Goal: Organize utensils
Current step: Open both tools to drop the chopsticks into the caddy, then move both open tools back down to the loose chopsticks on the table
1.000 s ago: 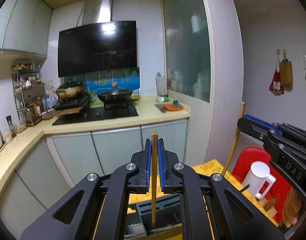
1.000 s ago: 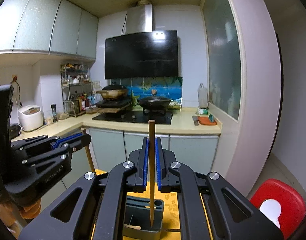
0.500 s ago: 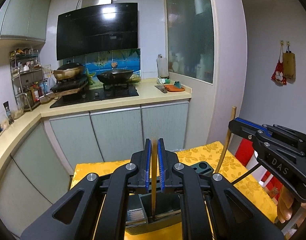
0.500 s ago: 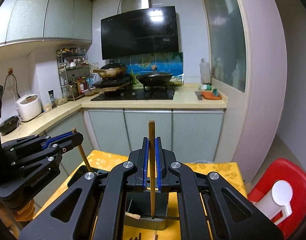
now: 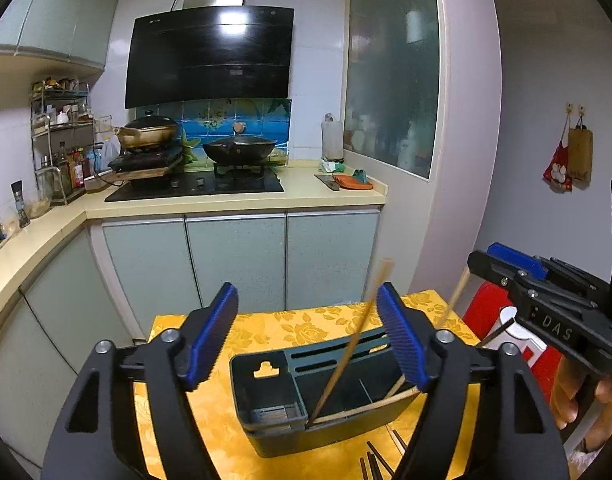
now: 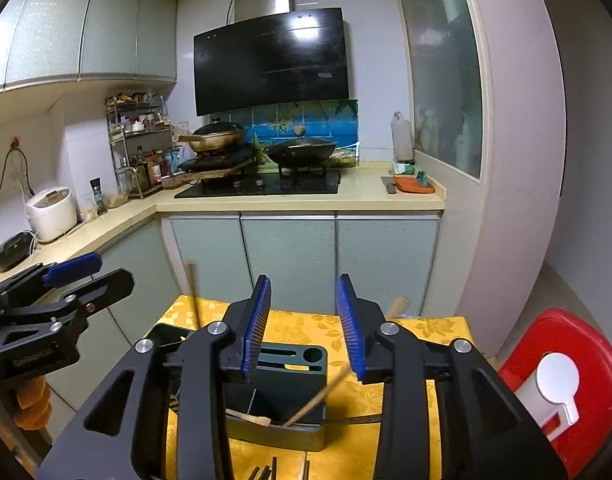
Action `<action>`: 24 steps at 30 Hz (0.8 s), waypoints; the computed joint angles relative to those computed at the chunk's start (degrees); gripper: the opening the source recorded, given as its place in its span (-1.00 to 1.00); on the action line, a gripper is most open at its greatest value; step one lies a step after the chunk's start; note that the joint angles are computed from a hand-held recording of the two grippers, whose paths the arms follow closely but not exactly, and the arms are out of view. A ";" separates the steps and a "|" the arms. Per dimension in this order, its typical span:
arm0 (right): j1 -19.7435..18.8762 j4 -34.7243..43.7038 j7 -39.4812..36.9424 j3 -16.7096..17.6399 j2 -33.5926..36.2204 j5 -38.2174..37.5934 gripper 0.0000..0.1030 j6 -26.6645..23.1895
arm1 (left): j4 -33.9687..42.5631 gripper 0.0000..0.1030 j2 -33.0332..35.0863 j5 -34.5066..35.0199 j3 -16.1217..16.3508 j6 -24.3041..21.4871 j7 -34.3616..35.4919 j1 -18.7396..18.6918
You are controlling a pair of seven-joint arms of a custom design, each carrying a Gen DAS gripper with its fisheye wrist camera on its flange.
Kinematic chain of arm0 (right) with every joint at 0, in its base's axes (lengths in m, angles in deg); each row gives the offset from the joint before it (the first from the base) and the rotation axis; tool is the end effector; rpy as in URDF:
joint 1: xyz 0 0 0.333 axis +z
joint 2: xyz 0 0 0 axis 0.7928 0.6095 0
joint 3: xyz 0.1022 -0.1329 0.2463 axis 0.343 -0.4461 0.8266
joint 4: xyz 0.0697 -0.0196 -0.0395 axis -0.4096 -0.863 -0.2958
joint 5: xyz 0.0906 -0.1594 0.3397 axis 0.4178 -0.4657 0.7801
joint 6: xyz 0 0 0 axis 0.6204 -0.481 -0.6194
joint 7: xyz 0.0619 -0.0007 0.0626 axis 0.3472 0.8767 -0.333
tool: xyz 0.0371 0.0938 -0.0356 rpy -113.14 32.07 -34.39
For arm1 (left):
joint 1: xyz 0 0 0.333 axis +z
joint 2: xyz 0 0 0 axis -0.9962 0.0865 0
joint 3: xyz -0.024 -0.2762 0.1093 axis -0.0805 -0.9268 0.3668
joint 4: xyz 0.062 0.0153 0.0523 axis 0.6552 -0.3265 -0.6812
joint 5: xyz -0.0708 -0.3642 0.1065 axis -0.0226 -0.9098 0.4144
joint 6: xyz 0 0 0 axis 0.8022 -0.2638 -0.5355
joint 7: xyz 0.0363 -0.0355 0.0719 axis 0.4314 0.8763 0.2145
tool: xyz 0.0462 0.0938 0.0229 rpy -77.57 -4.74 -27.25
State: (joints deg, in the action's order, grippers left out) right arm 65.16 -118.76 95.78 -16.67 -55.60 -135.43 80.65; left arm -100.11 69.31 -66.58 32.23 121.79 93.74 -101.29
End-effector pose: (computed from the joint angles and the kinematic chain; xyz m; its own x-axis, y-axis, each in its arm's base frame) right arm 0.4296 0.2416 0.6008 -0.3117 -0.9474 -0.0724 -0.3396 0.1822 -0.9227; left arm 0.5409 -0.2689 0.6099 -0.6745 -0.7369 0.0460 -0.3188 0.2344 -0.9184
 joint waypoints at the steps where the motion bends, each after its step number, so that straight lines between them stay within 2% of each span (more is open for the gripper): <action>1: 0.07 -0.29 0.13 0.14 -0.40 -0.03 -0.25 -0.29 | -0.67 0.46 -0.62 -1.83 0.08 -0.28 1.47 0.14; 4: 0.28 -1.58 0.56 0.34 -1.75 0.14 -0.25 -0.23 | -2.70 0.52 -2.28 -5.38 0.60 -0.74 4.13 0.03; 11: 0.71 -4.34 1.13 2.12 -4.58 0.39 -0.22 -2.04 | -8.72 0.60 -6.49 -14.35 1.98 4.86 13.86 -2.65; 15: 1.18 -6.47 2.17 3.20 -6.50 1.04 -0.10 -3.36 | -12.21 0.62 -9.24 -20.38 3.16 6.81 20.26 -4.36; 19: 1.99 -8.51 2.64 4.45 -8.17 1.72 -0.07 -5.11 | -15.94 0.62 -11.57 -24.47 4.02 9.81 26.22 -6.14; 24: 3.97 -11.75 3.43 6.24 -9.83 2.95 -0.07 -7.61 | -20.59 0.64 -14.56 -28.16 5.11 9.63 28.97 -6.95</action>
